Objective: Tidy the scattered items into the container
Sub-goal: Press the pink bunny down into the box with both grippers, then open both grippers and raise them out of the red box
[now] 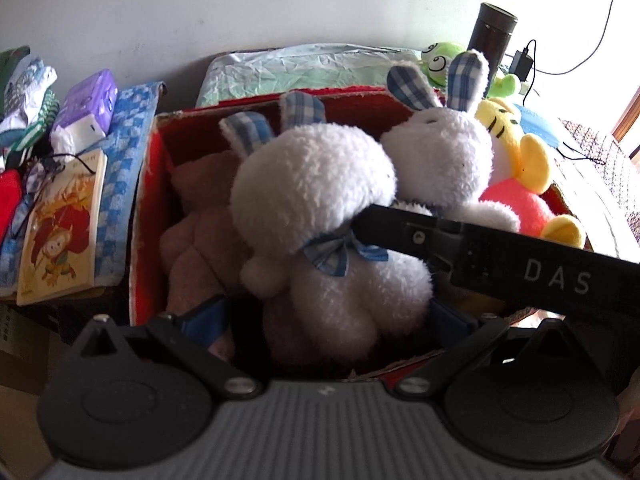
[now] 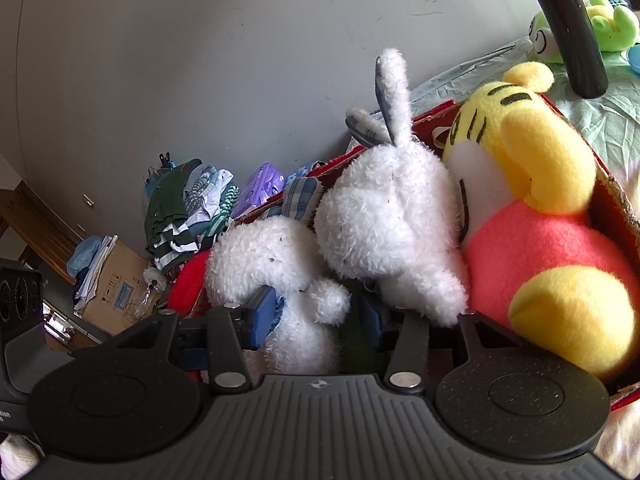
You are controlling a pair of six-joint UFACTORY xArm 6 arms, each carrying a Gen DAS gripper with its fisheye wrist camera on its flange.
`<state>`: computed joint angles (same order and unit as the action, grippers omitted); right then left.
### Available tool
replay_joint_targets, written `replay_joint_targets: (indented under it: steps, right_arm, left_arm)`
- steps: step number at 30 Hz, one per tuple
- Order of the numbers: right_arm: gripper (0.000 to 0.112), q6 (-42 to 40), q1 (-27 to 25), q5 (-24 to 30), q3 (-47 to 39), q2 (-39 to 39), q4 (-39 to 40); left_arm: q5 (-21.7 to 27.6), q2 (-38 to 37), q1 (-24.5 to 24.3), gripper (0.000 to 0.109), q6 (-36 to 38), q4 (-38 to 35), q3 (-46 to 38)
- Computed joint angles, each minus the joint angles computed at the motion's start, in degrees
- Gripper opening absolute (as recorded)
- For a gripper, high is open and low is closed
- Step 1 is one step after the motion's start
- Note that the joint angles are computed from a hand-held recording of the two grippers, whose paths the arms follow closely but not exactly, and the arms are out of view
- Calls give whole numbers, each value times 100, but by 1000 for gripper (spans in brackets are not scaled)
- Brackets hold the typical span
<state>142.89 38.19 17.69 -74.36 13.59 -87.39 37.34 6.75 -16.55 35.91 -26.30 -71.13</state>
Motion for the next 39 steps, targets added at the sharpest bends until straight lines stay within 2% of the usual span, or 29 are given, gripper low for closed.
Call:
replay_joint_targets:
  steps: [10, 15, 19, 22, 25, 29, 31, 39]
  right_arm:
    - [49, 97, -58, -201, -13, 18, -73]
    - [54, -450, 148, 198, 144, -178, 564]
    - [56, -650, 282, 510, 256, -362, 821]
    - [58, -1089, 422, 909, 268, -470, 1210]
    - [60, -1716, 622, 1537, 205, -530, 1734]
    - [70, -2922, 1019, 3003, -341, -318, 2553]
    - [72, -3303, 1121, 3493, -609, -181, 2744]
    - [73, -3864, 1146, 4129, -1089, 101, 3286]
  left_arm:
    - [-30, -127, 39, 102, 104, -82, 68]
    - [-484, -307, 5, 102, 37, 79, 275]
    - [-619, -264, 58, 102, -260, 274, 202]
    - [-640, -188, 94, 102, -507, 384, 115]
    - [-589, -152, 123, 102, -495, 262, 40]
    - [-769, -217, 82, 102, -469, 332, 150]
    - [-837, -232, 62, 102, -490, 374, 184]
    - [-847, -197, 65, 102, -339, 262, 158]
